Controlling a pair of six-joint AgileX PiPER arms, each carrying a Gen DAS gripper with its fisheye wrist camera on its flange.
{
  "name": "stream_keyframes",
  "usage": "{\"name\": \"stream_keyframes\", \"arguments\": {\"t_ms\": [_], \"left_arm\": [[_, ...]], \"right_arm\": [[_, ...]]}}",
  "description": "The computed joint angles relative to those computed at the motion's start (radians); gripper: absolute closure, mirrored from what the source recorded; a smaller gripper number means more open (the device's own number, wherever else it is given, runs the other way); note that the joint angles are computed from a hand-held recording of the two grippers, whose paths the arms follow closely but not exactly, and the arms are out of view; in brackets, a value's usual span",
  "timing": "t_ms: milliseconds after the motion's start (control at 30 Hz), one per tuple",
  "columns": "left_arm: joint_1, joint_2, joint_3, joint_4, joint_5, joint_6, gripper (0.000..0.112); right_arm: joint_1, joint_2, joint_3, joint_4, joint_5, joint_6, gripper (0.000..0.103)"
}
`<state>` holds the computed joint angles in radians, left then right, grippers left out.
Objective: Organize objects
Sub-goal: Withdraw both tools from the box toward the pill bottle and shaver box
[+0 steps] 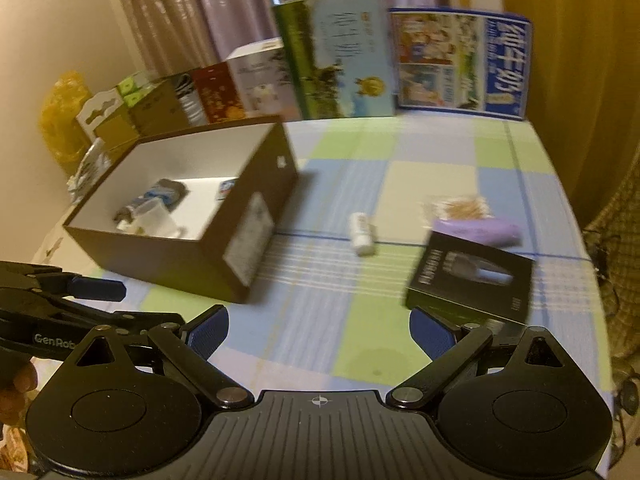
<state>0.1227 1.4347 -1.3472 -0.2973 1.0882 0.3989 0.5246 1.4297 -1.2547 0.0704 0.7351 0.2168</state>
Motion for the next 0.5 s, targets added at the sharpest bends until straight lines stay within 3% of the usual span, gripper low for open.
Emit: {"name": "stream_keyframes", "arguments": {"t_ms": [267, 500], "left_arm": [[-0.175, 0.046, 0.0, 0.039, -0.061, -0.115, 0.024], [-0.279, 0.128, -0.046, 0.095, -0.114, -0.225, 0.024]], "right_arm": [[-0.206, -0.029, 0.056, 0.128, 0.001, -0.186, 0.008], [-0.374, 0.031, 0.061, 0.272, -0.021, -0.395, 0.009]]}}
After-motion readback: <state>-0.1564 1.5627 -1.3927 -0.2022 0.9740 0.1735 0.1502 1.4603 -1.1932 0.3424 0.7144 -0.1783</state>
